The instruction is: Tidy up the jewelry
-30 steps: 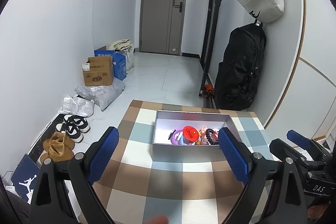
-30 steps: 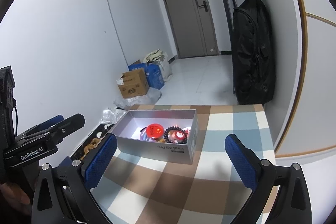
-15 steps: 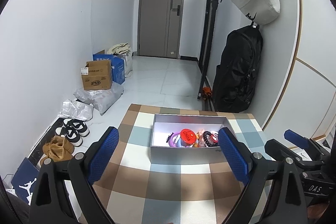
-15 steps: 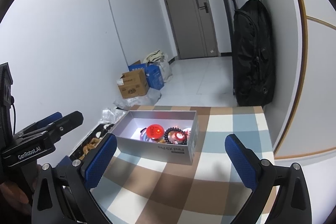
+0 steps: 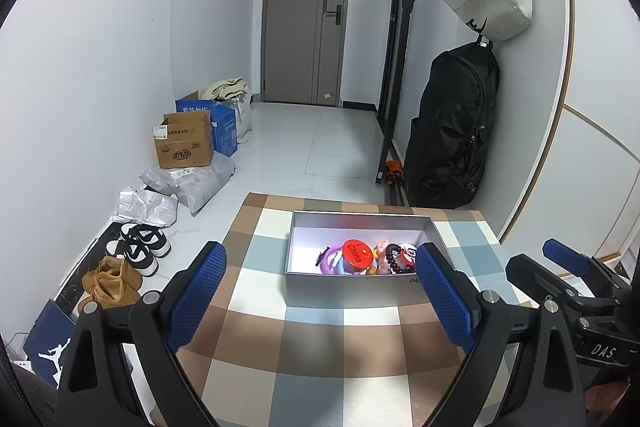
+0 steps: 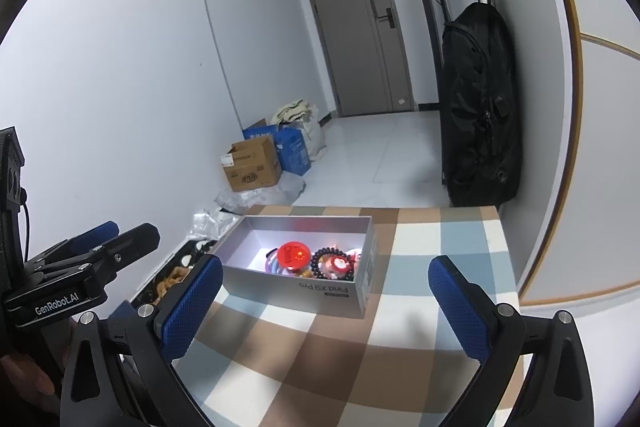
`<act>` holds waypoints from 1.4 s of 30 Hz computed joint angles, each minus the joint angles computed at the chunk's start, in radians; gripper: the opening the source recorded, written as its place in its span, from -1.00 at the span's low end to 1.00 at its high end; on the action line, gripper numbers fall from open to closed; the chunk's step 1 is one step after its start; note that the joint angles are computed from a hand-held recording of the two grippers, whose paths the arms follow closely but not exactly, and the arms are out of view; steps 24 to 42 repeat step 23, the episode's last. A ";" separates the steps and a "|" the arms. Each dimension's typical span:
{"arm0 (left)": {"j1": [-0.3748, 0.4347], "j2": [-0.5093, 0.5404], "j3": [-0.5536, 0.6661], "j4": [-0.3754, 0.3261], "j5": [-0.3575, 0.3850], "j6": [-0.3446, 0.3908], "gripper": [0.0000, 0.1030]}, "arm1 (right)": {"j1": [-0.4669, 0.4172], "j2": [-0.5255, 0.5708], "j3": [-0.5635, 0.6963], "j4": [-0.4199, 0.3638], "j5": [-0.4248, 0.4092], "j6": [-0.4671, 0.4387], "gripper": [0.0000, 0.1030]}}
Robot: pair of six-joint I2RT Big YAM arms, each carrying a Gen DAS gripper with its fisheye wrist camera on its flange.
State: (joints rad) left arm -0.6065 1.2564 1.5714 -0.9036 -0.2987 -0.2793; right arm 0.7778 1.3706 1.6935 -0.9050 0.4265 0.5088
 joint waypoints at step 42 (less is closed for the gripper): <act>0.006 0.008 0.002 0.003 0.038 -0.024 0.80 | -0.002 0.004 0.003 -0.006 -0.010 0.007 1.00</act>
